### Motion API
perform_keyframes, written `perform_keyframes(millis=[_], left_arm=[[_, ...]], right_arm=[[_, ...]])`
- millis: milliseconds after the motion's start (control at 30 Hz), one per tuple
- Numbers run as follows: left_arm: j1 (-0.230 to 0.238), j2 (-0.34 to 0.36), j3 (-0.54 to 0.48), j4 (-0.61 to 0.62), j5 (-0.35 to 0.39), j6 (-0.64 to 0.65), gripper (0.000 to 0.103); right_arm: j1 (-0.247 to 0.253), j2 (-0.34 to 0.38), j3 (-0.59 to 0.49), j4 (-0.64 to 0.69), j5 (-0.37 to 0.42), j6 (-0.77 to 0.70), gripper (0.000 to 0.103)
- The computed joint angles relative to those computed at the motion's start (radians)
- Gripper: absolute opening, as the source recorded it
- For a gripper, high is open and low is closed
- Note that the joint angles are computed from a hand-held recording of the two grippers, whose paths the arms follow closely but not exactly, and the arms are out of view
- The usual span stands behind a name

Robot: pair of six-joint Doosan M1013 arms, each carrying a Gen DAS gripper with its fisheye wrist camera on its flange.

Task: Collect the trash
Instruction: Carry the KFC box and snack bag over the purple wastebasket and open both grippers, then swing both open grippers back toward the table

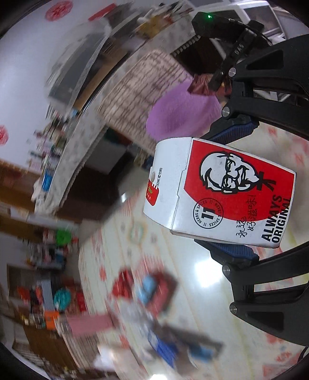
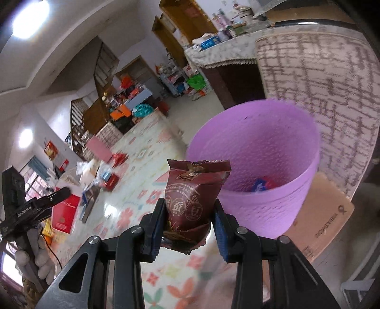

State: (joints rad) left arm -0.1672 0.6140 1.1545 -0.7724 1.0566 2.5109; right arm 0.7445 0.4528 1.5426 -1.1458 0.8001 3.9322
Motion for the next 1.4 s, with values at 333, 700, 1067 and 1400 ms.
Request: perform_keyframes(millis=[333,700,1067,1400], left_arm=[[-0.137,0.026,-0.050,0.012,0.080,-0.018,0.070],[-0.205,0.059,-0.103,0.024,0.112,-0.026,0.073],[-0.137,0.005,0.001,0.024,0.051,0.023,0.082],[-0.023,-0.017,0.054,0.019,0.022,0.016,0.082]], right_arm=[[-0.018,-0.061,0.080,-0.020,0.044,0.051,0.041],[-0.083,-0.072,0.102,0.017,0.063,0.013,0.047],[-0.061,-0.059,0.076,0.020,0.078,0.016,0.062],[-0.045,0.016,-0.066,0.053,0.026,-0.130,0.072]])
